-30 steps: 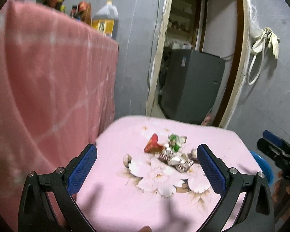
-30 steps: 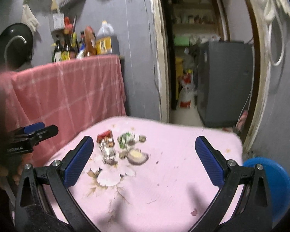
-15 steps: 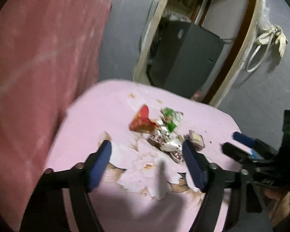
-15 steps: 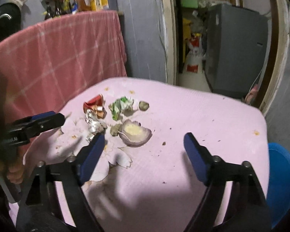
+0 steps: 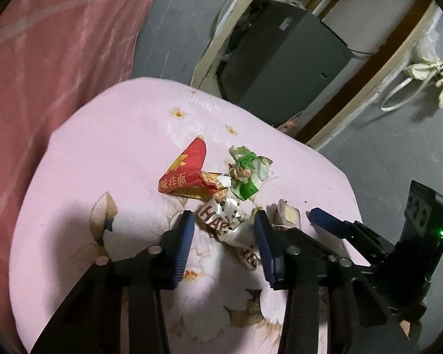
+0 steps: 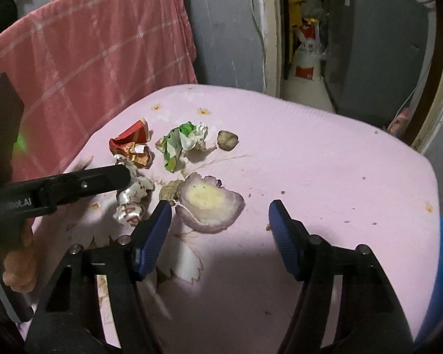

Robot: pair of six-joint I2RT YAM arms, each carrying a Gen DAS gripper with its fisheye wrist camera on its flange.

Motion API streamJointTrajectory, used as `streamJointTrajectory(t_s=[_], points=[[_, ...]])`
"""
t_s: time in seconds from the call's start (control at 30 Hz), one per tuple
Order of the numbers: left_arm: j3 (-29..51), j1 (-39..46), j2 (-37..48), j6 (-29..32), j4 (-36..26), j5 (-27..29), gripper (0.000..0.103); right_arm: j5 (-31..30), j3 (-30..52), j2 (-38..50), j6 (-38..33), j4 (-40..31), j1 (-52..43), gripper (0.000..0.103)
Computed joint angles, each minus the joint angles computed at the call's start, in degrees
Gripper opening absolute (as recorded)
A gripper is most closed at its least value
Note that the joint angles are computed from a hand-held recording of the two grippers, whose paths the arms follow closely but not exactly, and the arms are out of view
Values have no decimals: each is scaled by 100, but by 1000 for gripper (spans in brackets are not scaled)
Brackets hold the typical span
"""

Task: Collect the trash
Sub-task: 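Grasp the white printed wrapper with the left tool while the right tool grasps the onion peel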

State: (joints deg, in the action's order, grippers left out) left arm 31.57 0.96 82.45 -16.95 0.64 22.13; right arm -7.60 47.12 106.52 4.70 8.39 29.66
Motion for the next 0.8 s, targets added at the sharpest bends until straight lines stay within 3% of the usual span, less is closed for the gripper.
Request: streamJointTrajectory(t_s=[0.2, 0.33, 0.63, 0.8], points=[[153, -97, 161, -72, -48, 30, 28, -10, 392, 252, -12, -317, 23, 58], [247, -115, 283, -121, -83, 115, 25, -99, 357, 231, 0, -295, -4, 43], [485, -93, 530, -121, -292, 326, 24, -411, 128, 145, 112, -66, -170, 40], [323, -233, 418, -153, -73, 111, 22, -520, -55, 63, 213, 186, -222, 39]])
